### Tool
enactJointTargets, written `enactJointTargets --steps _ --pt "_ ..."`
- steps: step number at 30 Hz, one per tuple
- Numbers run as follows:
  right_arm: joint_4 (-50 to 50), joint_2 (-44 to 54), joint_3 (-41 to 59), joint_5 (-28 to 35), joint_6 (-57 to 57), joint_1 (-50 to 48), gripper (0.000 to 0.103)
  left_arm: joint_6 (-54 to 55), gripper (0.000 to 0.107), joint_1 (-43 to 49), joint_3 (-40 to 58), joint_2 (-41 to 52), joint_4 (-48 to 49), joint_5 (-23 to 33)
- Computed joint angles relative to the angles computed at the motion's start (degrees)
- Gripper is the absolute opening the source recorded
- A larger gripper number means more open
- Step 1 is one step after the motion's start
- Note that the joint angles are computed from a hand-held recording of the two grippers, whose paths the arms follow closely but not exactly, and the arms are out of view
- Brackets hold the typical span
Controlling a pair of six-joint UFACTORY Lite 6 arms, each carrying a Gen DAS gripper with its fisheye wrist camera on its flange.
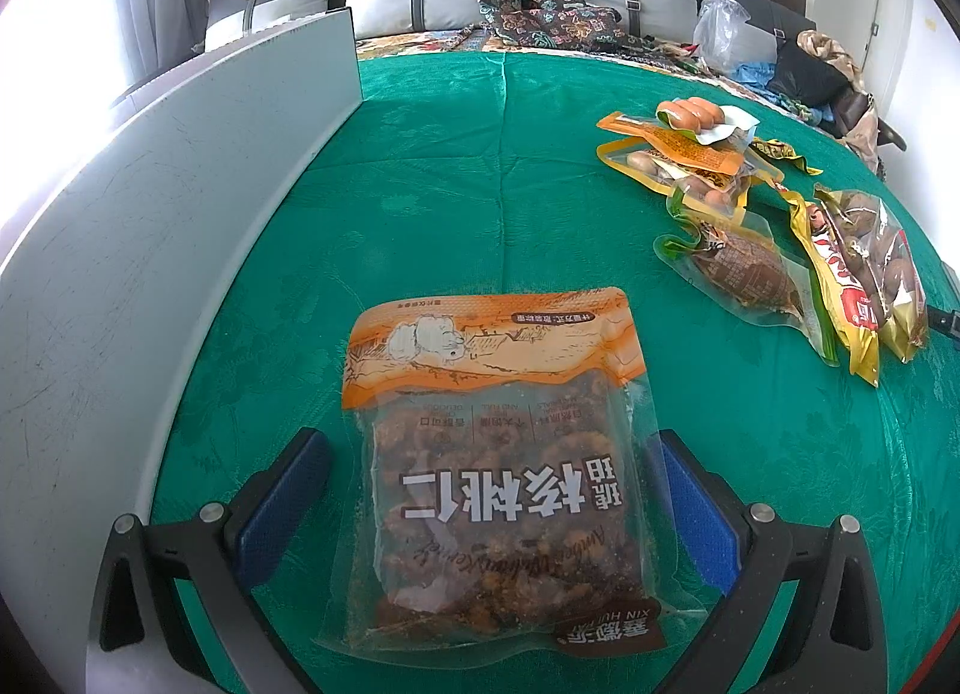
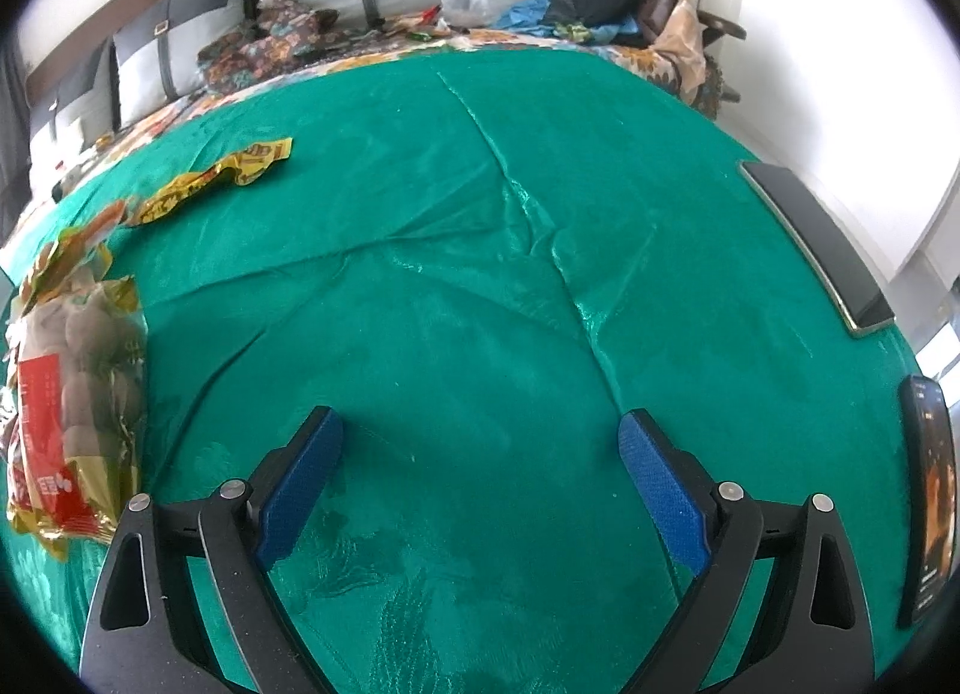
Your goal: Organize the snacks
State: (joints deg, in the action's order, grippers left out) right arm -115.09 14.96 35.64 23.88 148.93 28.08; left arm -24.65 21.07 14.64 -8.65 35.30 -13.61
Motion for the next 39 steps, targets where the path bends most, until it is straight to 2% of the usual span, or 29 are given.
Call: enactJointTargets --steps 39 --pt "-0.23 0.33 0.14 0.18 0.33 0.05 0.096 -1.52 0.103 0.4 -0.06 -0.44 1.78 0.24"
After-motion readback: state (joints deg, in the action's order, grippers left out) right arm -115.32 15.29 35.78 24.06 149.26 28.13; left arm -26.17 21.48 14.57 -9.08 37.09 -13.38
